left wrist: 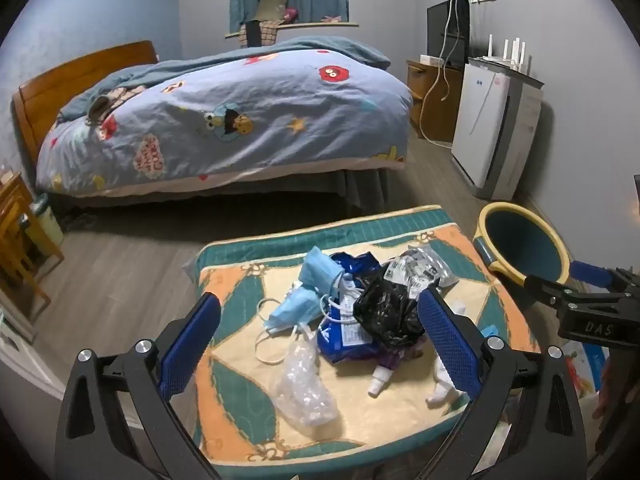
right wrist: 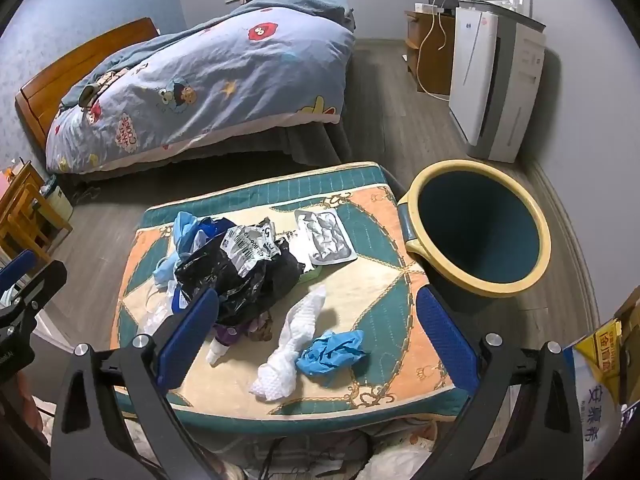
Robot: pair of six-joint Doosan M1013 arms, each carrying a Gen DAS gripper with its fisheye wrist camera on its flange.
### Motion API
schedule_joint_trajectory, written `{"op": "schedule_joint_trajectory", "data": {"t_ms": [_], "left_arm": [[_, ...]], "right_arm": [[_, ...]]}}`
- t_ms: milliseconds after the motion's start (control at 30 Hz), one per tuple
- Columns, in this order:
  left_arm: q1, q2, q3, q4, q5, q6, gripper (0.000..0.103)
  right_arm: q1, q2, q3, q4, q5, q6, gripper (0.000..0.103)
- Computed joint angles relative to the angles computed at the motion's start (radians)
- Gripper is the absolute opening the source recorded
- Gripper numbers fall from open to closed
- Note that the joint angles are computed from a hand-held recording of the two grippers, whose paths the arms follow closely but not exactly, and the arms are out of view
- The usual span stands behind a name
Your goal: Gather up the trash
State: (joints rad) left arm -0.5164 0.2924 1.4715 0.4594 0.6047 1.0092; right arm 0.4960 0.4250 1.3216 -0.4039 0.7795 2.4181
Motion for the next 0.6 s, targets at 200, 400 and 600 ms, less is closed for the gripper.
{"op": "schedule_joint_trajectory", "data": {"t_ms": [200, 400, 600], "left_arm": [[0.002, 0.000, 0.000, -0.015, -0.005, 0.007, 0.098], [0.002, 0.000, 0.000, -0.017, -0.006, 0.004, 0.098], [0.003, 0.000, -0.002, -0.018, -0.004, 0.015, 0.098]], "right_arm": [[0.002, 0.001, 0.000, -0.010, 0.001, 0.006, 0.097], [0.001, -0.002, 0.007, -0.006, 0.002, 0.013, 0.097], [-0.003, 0.001, 0.001, 0.010, 0.003, 0.007, 0.097]]}}
